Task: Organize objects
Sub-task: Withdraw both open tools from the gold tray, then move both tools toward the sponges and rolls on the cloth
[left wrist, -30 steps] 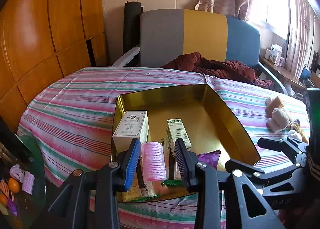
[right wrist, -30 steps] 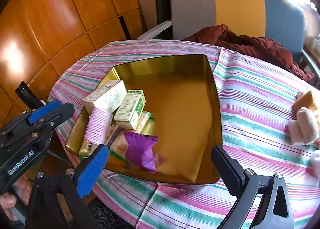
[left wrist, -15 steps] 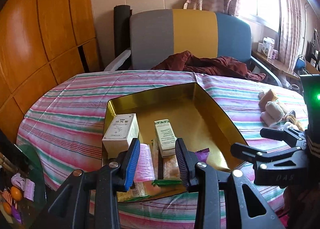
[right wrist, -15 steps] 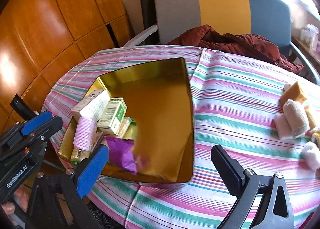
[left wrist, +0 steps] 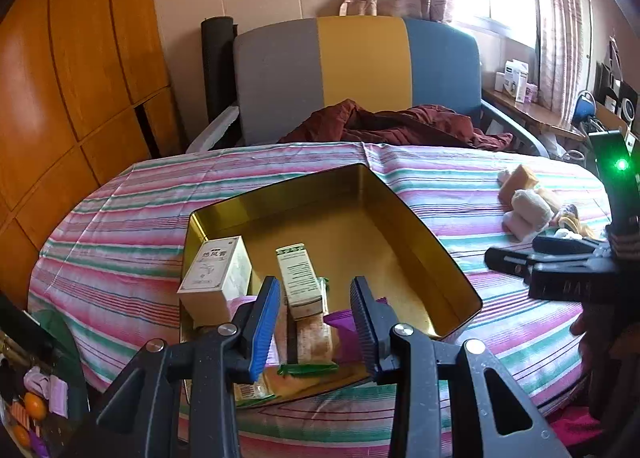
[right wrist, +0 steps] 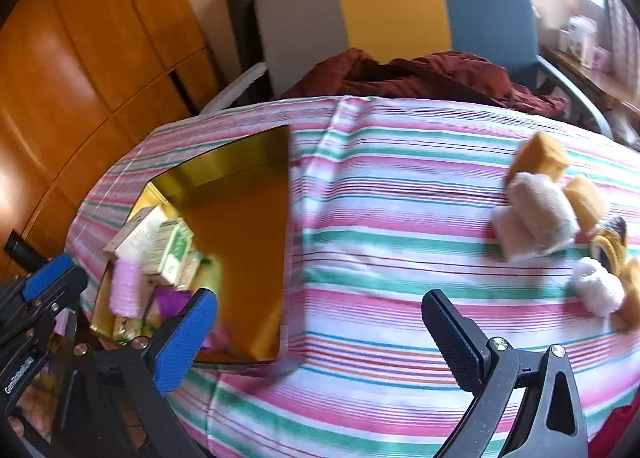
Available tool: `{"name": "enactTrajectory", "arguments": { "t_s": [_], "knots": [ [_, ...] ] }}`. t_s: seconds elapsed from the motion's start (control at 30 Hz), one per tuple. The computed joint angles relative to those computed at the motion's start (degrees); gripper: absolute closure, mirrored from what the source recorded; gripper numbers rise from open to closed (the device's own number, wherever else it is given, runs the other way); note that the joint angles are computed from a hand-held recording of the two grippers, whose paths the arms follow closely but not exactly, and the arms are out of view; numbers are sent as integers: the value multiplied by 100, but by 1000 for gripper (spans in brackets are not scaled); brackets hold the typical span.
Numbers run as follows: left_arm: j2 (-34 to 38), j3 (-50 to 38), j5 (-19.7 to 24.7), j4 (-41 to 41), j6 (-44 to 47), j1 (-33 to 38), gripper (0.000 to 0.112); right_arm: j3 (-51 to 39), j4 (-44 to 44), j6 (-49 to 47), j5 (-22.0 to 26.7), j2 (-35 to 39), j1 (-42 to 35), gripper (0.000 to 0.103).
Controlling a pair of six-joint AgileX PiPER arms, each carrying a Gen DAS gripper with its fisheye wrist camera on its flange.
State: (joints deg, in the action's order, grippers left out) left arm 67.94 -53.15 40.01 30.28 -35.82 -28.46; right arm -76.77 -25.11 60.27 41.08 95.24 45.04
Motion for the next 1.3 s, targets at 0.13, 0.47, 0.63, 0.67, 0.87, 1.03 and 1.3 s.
{"name": "enactTrajectory", "arguments": {
  "t_s": [0.13, 0.47, 0.63, 0.67, 0.87, 1.03, 1.3],
  "knots": [
    [61, -53, 27, 20, 8, -128, 76, 258, -79, 52, 67, -270, -254, 0],
    [308, -283, 23, -107, 225, -364, 76, 615, -40, -323, 245, -887, -1065, 0],
    [462, -479, -84, -427, 589, -449, 76, 810, -141, -619, 350, -1234, -1745, 0],
    [526, -547, -94, -419, 605, -509, 76, 891, -170, -673, 330, -1317, -1917, 0],
    [1039, -1095, -86, -759, 959, -742, 76, 1530, -281, -650, 42, -1727, -3089, 0],
    [1668, -1761, -9, -1289, 1444, -971, 76, 1954, 195, -620, -136, -1912, -4003, 0],
    [3212, -3391, 360, -2986, 2826, -1131, 70, 2106, 1577, -1586, -418, -2166, -4906, 0]
  ]
}}
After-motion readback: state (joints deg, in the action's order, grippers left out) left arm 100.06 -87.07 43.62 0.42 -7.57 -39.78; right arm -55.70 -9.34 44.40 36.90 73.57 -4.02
